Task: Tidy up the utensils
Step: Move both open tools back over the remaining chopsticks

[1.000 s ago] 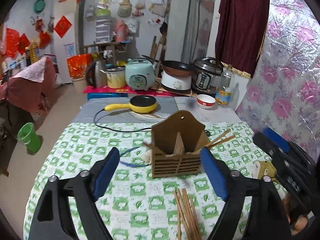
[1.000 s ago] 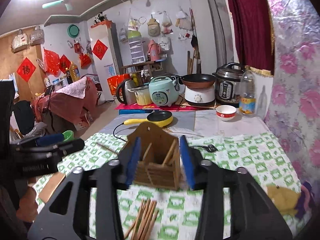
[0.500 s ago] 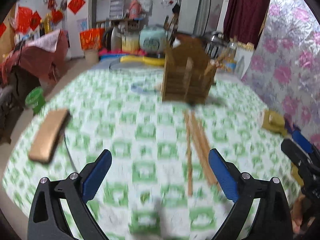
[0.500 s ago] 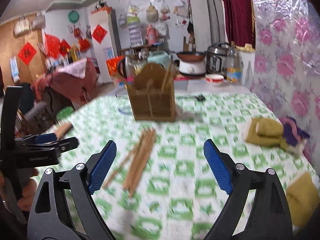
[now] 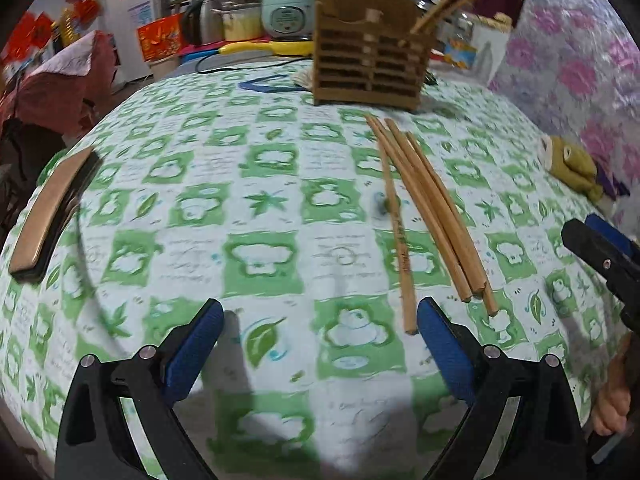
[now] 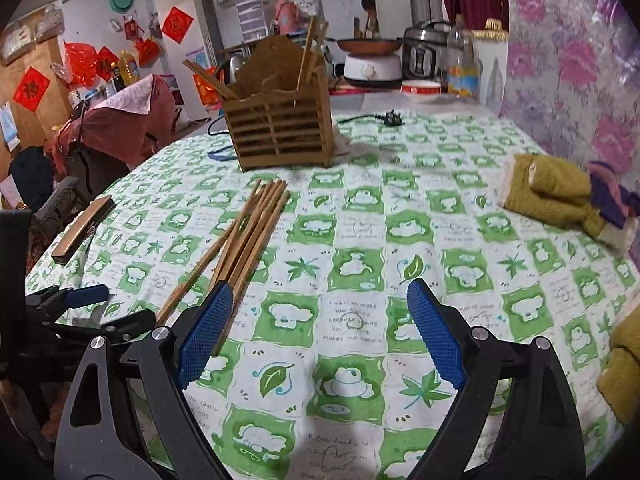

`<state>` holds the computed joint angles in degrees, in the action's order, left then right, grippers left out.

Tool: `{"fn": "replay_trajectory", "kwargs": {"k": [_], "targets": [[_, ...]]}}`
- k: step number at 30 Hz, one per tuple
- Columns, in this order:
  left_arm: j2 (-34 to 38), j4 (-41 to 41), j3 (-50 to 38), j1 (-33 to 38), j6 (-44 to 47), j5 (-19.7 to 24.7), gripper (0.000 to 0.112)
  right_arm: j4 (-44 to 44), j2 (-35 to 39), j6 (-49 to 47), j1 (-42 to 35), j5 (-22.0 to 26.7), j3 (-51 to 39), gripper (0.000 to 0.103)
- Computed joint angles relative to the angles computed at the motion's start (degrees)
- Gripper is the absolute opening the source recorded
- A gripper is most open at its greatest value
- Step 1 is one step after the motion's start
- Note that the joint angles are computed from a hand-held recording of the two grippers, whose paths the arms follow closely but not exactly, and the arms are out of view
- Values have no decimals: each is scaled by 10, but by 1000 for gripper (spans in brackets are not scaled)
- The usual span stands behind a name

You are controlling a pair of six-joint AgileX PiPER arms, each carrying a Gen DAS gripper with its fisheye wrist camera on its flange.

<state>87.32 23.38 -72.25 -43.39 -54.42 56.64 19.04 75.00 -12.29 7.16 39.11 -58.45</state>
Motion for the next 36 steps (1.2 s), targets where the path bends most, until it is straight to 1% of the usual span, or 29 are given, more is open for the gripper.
{"fn": "replay_trajectory", "kwargs": {"k": [4,6,7,10,12,16,19,21,22,23,24,26,28,32,34,36], "targets": [[36,1,-37,-2,9,23,95,27,2,-24,-13,-3,4,86],[52,11,-52,-4,4,37,92,44,9,-37,-22,2,2,86],[52,13,-52,-2,1,36,92,49,13,-40,-26,6,0,86],[43,18,-43,7,-14,35,84,80,18,-62,-44,16,-2,86],[35,28,-35,10,-32,37,75,90,21,-69,-50,20,-3,86],[29,48,-26,0,-51,38,67,85,17,-70,-44,16,0,86],[29,61,-23,-13,-52,30,51,76,15,-66,-36,11,0,86],[30,68,-22,-24,-48,22,32,74,16,-64,-35,9,1,86],[31,71,-22,-27,-48,19,27,76,16,-65,-35,10,1,86],[32,73,-22,-29,-49,18,16,77,16,-66,-36,11,1,86],[34,79,-24,-31,-58,25,12,77,16,-65,-36,12,0,86],[23,70,-12,-19,-70,15,11,80,17,-69,-38,13,0,86],[8,53,4,0,-68,-7,11,80,18,-71,-36,16,-1,86],[2,54,13,0,-80,-14,12,75,22,-94,-19,35,-7,86],[-10,40,26,11,-71,-38,14,66,32,-112,-1,56,-14,86],[-18,25,36,20,-62,-58,22,14,28,-85,38,48,-12,86]]}}
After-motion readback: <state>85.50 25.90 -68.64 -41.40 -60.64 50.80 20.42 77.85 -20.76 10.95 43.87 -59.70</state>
